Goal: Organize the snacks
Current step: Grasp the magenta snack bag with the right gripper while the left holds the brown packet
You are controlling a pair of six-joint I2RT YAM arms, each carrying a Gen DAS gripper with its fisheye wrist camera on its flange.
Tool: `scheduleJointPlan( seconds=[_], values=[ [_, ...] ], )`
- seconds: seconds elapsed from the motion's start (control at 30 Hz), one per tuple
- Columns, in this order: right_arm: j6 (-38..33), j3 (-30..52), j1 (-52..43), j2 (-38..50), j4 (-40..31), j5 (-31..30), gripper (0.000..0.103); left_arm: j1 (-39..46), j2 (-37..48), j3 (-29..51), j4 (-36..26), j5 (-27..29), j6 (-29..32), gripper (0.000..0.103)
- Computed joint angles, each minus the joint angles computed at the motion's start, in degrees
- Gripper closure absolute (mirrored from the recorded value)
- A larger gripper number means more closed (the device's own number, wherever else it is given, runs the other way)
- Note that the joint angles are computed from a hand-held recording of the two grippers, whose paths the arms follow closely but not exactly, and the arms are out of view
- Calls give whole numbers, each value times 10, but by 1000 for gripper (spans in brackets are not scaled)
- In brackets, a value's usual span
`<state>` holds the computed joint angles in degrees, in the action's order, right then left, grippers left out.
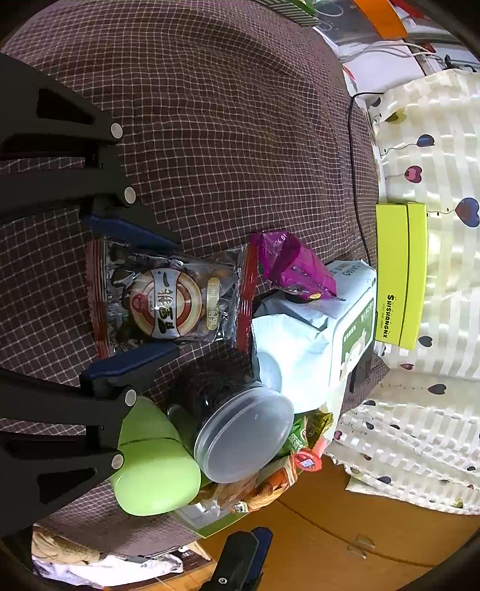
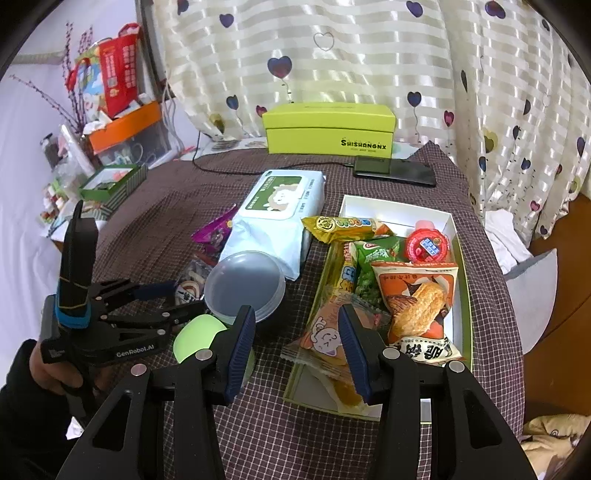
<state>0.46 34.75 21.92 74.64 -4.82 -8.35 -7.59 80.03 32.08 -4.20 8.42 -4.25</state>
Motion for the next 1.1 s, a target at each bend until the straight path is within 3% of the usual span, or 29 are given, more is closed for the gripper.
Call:
scheduleJointPlan(
  seconds=[0.2,0.37,0.47,0.87,0.97,1.03,1.1],
  values=[
    [2,4,9,4,0,5,57,-11,7,-4,19,-14,5,49],
    [3,5,13,4,0,8,57,-46,9,-10,36,-68,10,49],
    [3,6,13,3,-1,8,57,-27,7,-14,41,-41,2,49],
    [-2,37,32,28,3,6,57,36,-40,-50,43,-2,-14,64],
    [-3,53,44,46,4,6,57,64,-61,-61,37,13,-13,70],
    [-5,70,55,62,3,8,57,82,-73,-65,32,22,-10,83],
    [-5,85,64,74,3,8,57,101,-79,-66,27,32,-6,84]
  ],
)
